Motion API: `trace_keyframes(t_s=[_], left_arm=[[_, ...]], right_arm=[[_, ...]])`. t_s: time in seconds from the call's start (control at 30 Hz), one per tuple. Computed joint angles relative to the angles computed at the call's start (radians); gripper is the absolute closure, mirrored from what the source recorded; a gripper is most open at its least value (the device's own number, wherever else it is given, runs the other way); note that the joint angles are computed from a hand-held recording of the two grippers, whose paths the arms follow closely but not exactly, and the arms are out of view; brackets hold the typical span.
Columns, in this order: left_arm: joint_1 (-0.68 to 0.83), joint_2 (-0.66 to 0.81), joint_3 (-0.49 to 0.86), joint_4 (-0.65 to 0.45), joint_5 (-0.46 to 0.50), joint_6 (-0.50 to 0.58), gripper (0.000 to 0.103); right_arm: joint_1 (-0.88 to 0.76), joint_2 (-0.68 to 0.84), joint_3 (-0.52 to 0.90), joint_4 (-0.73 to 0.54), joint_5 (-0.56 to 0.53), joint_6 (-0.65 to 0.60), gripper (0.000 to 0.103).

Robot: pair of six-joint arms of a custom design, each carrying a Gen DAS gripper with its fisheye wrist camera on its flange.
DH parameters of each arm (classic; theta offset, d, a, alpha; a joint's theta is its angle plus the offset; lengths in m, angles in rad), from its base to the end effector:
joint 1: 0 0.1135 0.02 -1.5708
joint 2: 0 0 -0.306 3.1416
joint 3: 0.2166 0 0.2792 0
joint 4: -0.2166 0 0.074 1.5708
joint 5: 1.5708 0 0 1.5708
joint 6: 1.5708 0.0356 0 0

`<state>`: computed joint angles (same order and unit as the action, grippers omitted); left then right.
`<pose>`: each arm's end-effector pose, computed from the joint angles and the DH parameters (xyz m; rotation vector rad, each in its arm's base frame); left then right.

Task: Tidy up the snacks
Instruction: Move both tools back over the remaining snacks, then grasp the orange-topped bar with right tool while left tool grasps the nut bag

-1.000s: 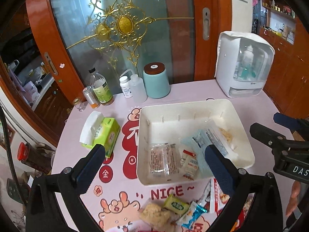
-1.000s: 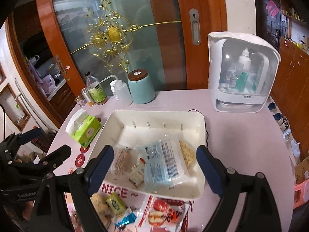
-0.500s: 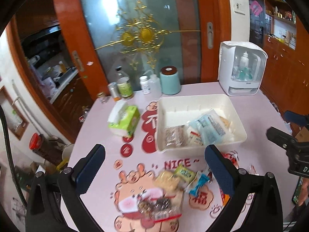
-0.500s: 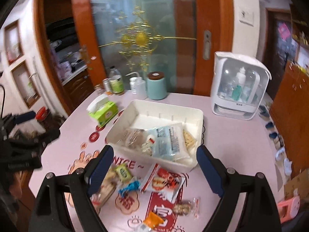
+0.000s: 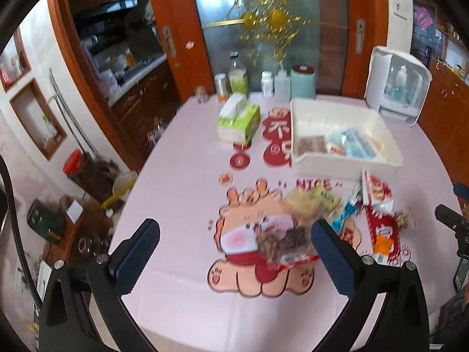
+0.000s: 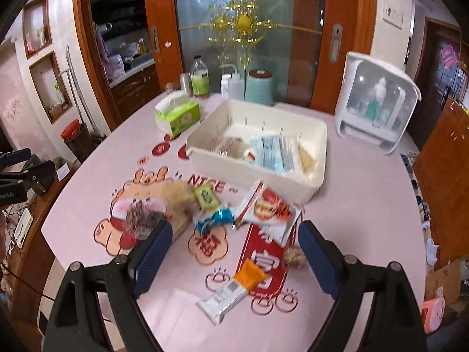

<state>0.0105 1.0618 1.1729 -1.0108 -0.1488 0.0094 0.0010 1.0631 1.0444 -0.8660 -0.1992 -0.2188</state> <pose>0.2031 0.0074 0.3851 -0.0654 2.4656 0.1923 0.2140 0.0073 0.3515 -0.3535 2.4114 0.1474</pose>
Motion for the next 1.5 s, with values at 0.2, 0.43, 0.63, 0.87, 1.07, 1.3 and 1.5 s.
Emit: trace_keyframes(t_s=[0.2,0.43,0.63,0.87,1.07,1.3,1.5], left_arm=[[0.149,0.013,-0.090,0.034,0.143,0.107,0.001],[0.228,0.130,-0.124,0.100,0.251,0.210,0.001],[0.224,0.252,-0.160,0.173,0.297,0.258,0.001],[0.187,0.427,-0.180,0.232,0.306,0.268,0.009],[0.197,0.607,-0.134,0.251,0.329,0.230,0.020],[0.176,0.721,-0.094,0.240,0.382,0.182,0.022],[0.107,0.727,-0.113,0.293,0.359,0.135,0.029]], right_arm=[[0.077,-0.031,-0.090,0.038,0.129,0.099,0.015],[0.137,0.024,-0.155,0.049,0.186,0.267,0.015],[0.192,0.079,-0.207,0.066,0.238,0.375,0.015],[0.202,0.158,-0.257,0.090,0.263,0.472,0.020],[0.203,0.213,-0.277,0.109,0.262,0.513,0.022],[0.198,0.278,-0.305,0.142,0.252,0.543,0.026],[0.175,0.336,-0.317,0.171,0.233,0.549,0.038]])
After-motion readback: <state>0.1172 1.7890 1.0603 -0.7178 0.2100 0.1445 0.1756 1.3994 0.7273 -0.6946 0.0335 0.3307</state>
